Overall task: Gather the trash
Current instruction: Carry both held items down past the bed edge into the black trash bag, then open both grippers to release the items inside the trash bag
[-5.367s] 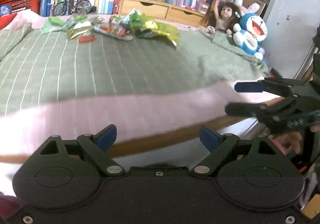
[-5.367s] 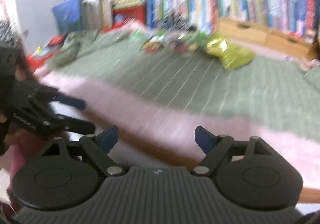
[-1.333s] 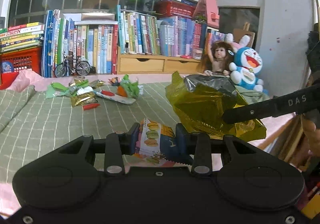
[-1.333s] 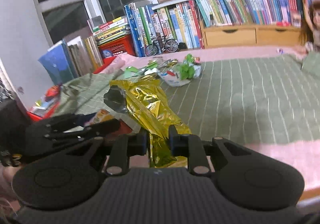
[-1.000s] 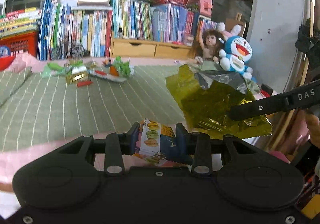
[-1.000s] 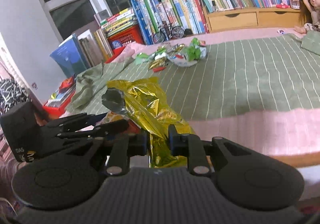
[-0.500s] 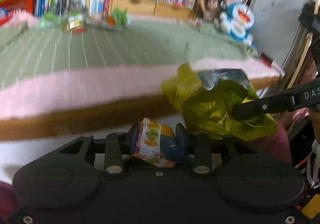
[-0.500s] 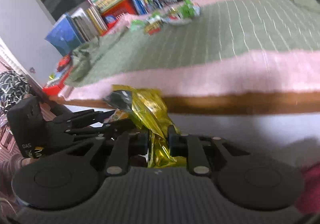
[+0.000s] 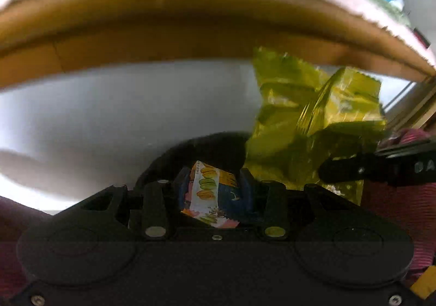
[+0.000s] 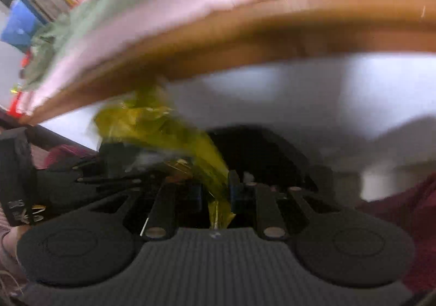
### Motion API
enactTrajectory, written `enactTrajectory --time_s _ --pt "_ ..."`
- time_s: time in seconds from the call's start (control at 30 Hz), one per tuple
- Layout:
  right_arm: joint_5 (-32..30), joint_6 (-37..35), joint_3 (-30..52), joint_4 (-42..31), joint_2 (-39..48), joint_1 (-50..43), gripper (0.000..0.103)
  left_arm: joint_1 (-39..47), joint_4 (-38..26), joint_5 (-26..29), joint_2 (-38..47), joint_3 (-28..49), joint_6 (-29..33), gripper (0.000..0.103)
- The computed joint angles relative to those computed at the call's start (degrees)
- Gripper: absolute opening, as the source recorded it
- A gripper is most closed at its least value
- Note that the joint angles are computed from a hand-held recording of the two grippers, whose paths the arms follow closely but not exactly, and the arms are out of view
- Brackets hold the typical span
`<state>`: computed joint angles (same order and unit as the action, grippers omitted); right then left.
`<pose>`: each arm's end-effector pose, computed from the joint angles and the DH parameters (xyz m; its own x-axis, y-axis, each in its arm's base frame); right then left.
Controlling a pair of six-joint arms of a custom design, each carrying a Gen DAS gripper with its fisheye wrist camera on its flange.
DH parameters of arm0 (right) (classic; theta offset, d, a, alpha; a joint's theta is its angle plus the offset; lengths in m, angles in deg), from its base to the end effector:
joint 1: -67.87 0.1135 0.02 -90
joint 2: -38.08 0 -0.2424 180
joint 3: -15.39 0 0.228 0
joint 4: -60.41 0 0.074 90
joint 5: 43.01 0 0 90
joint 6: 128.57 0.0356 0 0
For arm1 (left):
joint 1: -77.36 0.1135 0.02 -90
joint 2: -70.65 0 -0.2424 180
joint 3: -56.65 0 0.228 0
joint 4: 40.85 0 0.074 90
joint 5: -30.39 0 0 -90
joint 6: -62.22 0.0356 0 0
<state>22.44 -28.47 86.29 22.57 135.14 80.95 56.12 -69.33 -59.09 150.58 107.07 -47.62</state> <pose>0.2899 0.0825 0.1579 -0.9291 -0.0521 -0.3661 -0.2238 0.8674 0.4445 0.2181 -0.0851 0.1469 -0.8679 -0.0268 -0.4960 0.0767 0.9793 -0.1871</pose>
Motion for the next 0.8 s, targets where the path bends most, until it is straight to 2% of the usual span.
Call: enactTrajectory --time_s 0.3,0.6,0.7,0.8 --pt "3.89 7.1 2.77 5.52 15.1 2.15 0.017 -1.77 7.95 -2.1 14.78 0.63 -3.57 0.036" --pt "5.99 9.14 6.96 5.31 23.41 2.68 0.018 -1.78 8.48 -2.3 24.61 5.76 -4.64 0.037" --pt "6.25 9.34 7.86 5.34 25.02 2.72 0.021 -2.07 8.44 -2.21 26.39 6.86 -5.29 0.037" --pt "6.6 9.6 7.54 5.83 25.42 2.62 0.03 -2.52 7.59 -1.97 26.64 7.69 -5.81 0.039"
